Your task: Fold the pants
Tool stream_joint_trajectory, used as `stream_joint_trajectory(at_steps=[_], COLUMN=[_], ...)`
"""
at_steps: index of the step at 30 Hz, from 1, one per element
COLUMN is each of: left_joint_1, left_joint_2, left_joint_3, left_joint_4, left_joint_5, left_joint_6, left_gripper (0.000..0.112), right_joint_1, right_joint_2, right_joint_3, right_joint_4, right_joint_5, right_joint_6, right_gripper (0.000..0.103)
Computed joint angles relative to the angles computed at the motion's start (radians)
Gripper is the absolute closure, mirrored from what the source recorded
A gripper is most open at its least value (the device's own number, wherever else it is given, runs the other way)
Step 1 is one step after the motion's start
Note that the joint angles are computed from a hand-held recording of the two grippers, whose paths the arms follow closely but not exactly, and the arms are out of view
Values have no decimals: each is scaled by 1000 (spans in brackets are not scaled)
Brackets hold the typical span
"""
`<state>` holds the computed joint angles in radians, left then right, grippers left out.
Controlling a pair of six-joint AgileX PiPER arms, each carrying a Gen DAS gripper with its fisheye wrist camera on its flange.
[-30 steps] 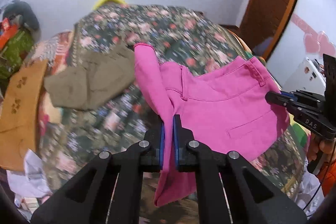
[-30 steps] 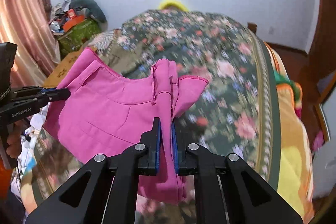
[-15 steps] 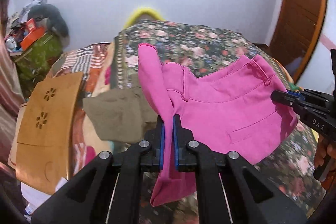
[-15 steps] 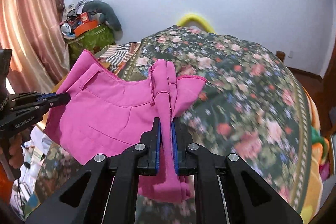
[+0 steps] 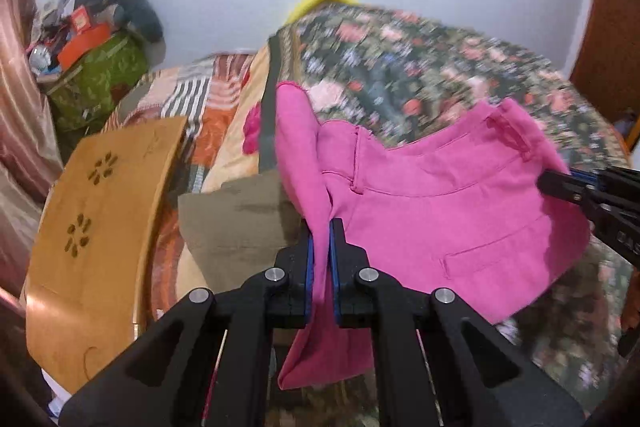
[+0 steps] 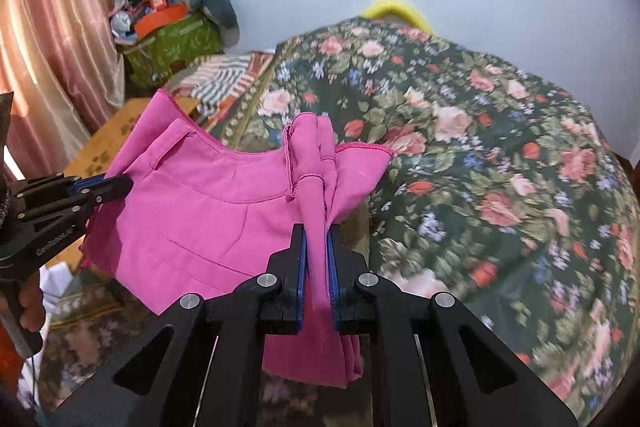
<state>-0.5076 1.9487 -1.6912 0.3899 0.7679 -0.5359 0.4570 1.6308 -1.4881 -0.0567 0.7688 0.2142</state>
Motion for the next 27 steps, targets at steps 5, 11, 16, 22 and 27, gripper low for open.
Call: stream_joint_trajectory(at_steps=[5, 11, 16, 22, 27], left_joint_1=[20, 49, 60, 17, -94], left_joint_2=[165, 167, 126, -96, -292], left_joint_3=[-81, -60, -25, 165, 196], left_joint_4=[30, 8, 18, 25, 62], left_joint_5=[54, 49, 118, 103, 168], left_joint_6=[-7, -31, -28, -37, -66], left_gripper=[105, 96, 93, 93, 93], right_joint_1=[11, -6, 4, 48, 143], right_joint_2=[82, 72, 8, -153, -288], right_joint_3=[-10, 10, 32, 61, 17], right_joint_4=[-18, -8, -72, -153, -221], right_joint_5=[11, 35, 97, 162, 239], right_joint_6=[19, 1, 57, 119, 195], right_gripper=[94, 87, 77, 63, 63])
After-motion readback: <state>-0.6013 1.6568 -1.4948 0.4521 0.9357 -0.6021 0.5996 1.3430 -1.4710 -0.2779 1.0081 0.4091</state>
